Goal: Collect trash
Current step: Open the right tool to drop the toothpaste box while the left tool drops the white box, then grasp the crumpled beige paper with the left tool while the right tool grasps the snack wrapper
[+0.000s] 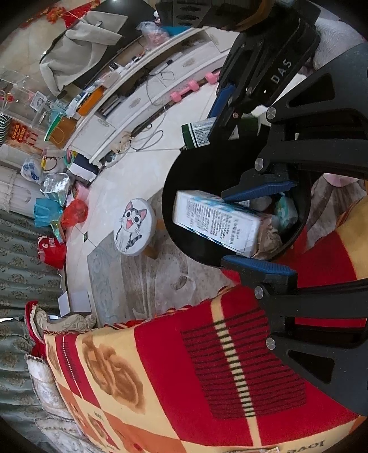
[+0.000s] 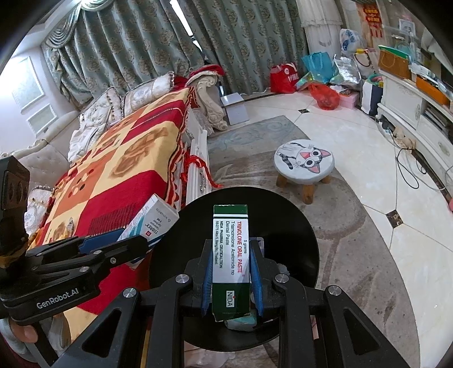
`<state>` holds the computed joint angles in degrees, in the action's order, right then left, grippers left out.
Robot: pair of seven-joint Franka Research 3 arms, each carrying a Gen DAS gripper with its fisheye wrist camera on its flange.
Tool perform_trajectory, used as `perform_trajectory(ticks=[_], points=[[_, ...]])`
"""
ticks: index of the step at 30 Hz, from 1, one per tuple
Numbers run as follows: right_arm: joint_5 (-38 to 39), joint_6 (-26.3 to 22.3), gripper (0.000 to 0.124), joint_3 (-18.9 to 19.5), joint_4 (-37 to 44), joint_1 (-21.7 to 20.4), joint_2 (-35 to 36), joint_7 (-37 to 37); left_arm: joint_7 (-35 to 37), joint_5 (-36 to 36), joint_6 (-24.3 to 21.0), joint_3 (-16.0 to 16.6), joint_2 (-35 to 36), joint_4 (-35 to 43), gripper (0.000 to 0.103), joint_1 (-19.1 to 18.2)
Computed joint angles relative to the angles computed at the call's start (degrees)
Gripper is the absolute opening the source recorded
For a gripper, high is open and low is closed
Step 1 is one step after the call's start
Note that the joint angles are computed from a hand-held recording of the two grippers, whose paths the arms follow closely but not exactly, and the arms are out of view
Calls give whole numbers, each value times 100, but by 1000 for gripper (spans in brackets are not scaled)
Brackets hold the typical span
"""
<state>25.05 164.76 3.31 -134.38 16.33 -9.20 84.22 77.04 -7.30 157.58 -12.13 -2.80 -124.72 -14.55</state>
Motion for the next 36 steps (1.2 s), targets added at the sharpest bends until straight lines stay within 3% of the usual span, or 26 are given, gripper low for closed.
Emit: perform_trajectory(ticks=[3, 5, 10, 21, 27, 32, 36], points=[[-84, -18, 25, 14, -3, -40, -17, 113, 138, -179, 30, 11, -18, -8, 39, -18], [-102, 18, 40, 18, -23, -50, -47, 171, 261, -351, -10, 24, -21, 8, 49, -32], [-158, -32, 40, 42, -7, -30, -96, 253, 264, -411, 6, 52, -186, -143, 53, -20], [114, -143, 40, 169, 220, 359, 9, 61, -697, 800, -31, 279, -1433, -1217, 53, 329], [380, -380, 40, 341, 617, 724, 307, -346, -1042, 1507, -281, 551, -2321, -1952, 53, 847], [535, -587, 40, 548, 1129, 990, 733, -633, -1212, 2042, -520, 786, -2963, -2510, 53, 1530], [507, -760, 40, 711, 1665, 1153, 1181, -771, -1159, 2262, -670, 998, -2968, -2608, 53, 1915]])
